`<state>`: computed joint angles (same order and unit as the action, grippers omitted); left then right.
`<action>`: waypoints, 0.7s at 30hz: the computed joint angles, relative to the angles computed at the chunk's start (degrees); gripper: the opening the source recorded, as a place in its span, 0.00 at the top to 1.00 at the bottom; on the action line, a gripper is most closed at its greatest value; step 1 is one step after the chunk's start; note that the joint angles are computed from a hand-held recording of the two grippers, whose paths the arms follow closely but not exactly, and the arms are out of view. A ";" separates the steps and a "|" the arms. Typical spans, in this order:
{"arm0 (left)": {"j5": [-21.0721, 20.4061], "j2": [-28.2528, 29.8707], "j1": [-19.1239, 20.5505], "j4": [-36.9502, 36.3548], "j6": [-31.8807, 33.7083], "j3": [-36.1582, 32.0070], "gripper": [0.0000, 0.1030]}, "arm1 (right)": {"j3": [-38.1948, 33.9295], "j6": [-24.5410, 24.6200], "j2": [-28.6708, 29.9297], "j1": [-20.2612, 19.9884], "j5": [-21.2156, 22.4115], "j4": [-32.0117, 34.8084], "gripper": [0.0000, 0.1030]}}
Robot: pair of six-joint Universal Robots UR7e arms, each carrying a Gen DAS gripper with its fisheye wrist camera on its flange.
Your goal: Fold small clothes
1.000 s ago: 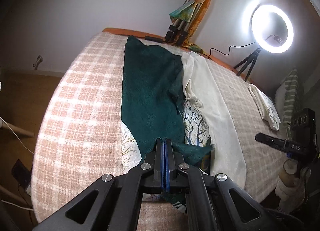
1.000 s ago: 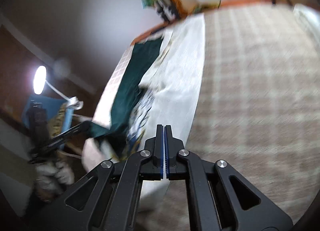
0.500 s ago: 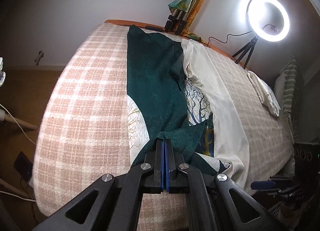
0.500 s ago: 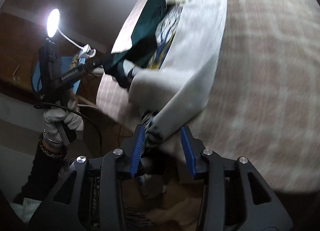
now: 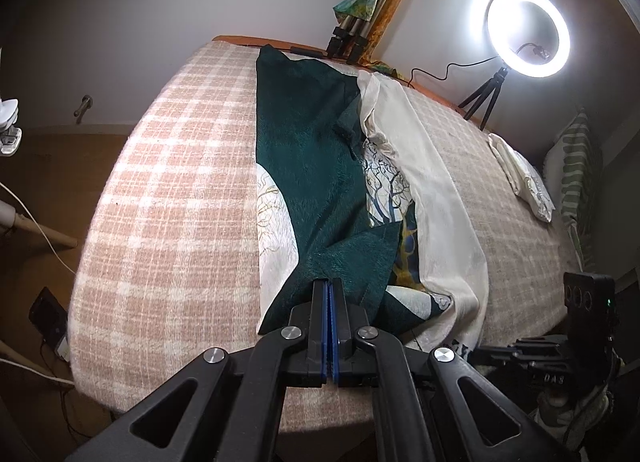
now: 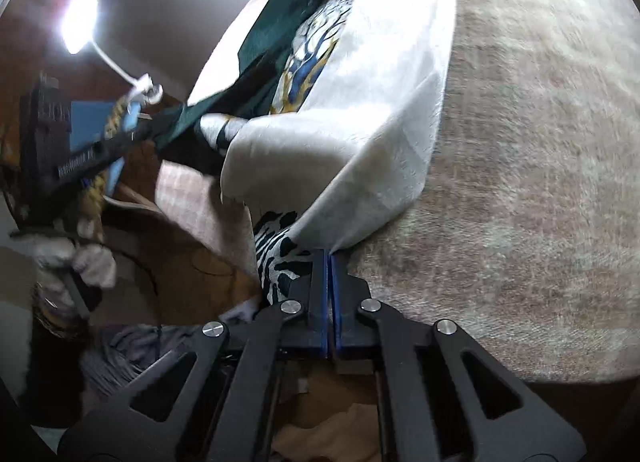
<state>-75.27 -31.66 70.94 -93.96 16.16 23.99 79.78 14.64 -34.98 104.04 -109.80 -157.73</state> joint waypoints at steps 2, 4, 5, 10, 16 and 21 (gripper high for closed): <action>-0.63 -1.46 0.02 -0.74 -0.08 1.80 1.00 | 2.26 -0.25 -1.75 -0.27 1.74 -3.45 0.98; -1.38 -3.20 0.13 -1.46 -0.32 3.96 1.00 | 4.40 -0.48 -3.57 -0.27 3.80 -6.60 0.98; -1.90 -3.89 0.25 -1.44 -0.68 4.68 1.00 | 5.50 -0.89 -4.56 -0.12 4.23 -8.29 0.98; -3.07 -8.42 0.98 -1.23 -2.35 11.24 1.00 | 9.44 -2.16 -7.72 0.74 4.54 -13.35 0.98; 1.33 -10.19 1.72 1.96 -3.77 16.11 1.00 | 9.76 1.99 -6.36 -0.18 2.94 -7.66 0.98; -1.00 -9.70 2.04 3.10 -5.30 14.03 1.00 | 12.15 3.21 -7.86 -1.26 5.20 -10.83 0.98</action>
